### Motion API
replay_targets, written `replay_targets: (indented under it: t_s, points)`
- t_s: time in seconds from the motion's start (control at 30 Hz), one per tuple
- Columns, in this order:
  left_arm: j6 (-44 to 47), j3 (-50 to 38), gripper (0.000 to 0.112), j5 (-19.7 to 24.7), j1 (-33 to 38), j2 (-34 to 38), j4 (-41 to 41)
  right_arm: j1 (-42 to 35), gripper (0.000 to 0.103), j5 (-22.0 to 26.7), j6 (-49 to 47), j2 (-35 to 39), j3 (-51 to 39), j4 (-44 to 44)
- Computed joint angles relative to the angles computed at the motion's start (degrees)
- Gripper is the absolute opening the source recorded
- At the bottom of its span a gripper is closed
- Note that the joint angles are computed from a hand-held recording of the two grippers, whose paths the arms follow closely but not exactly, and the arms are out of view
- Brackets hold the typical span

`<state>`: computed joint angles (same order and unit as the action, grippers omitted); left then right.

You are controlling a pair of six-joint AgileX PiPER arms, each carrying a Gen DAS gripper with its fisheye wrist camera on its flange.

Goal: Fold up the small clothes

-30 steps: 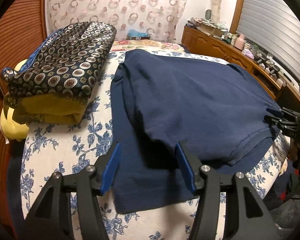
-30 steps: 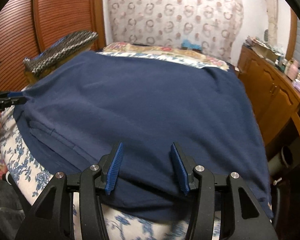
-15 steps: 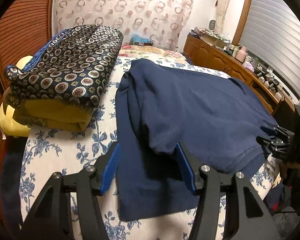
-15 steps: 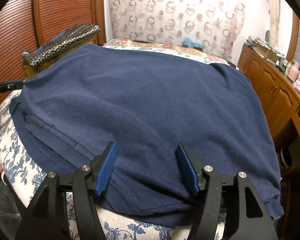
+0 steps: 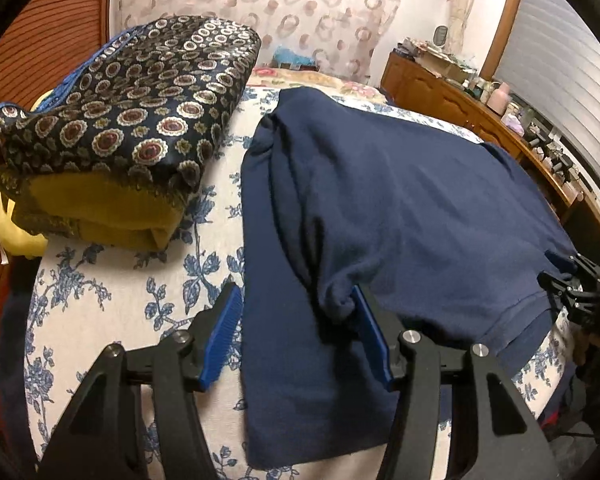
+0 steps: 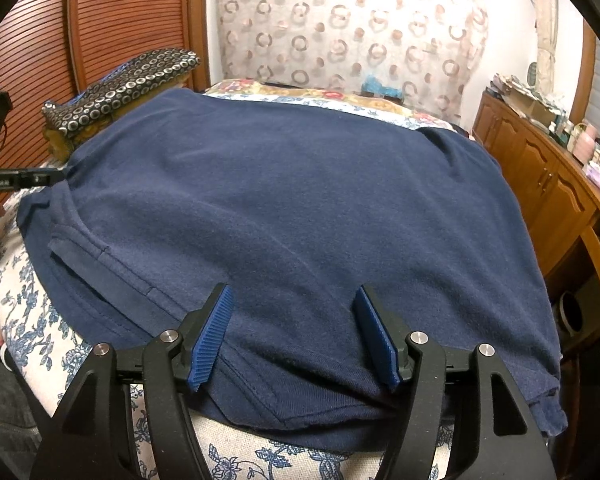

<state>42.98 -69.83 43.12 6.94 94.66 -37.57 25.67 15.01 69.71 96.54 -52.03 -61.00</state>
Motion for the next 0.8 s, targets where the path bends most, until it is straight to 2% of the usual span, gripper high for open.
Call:
replay_targets:
  t_s: [0.13,0.43,0.5,0.57,0.6,0.67,0.7,0.8]
  points:
    - [-1.0,-0.6,0.056,0.4,-0.7,0.2,1.5,0.0,0.066,-0.1,0.0,0.0,0.0,0.0]
    - [-0.7,-5.1,0.056,5.7,0.0,3.5,-1.8,-0.1,0.066,-0.2,0.5,0.0,0.2,-0.5]
    - [-0.9,-5.3,0.056,5.4,-0.5,3.6,-1.2,-0.1,0.066,-0.2,0.6,-0.1,0.2,-0.6]
    - [-0.2,-4.9,0.048,4.8,-1.1,3.2,-0.9,-0.1,0.066,-0.2,0.6,0.0,0.2,-0.5]
    - [-0.3,-5.0,0.038,4.5,-1.6,3.3,-0.5,-0.1,0.066,-0.2,0.6,0.0,0.2,-0.6]
    - [-1.0,-5.3,0.030,4.2,-2.6,3.3,0.7,-0.1,0.066,-0.2,0.7,0.0,0.2,-0.6]
    - [-1.0,-5.7,0.023,4.7,-2.6,3.6,0.5,0.0,0.066,-0.2,0.7,0.0,0.2,-0.7]
    - [-0.5,-5.8,0.010,4.2,-3.0,3.2,0.1,0.0,0.066,-0.2,1.1,0.0,0.3,-1.0]
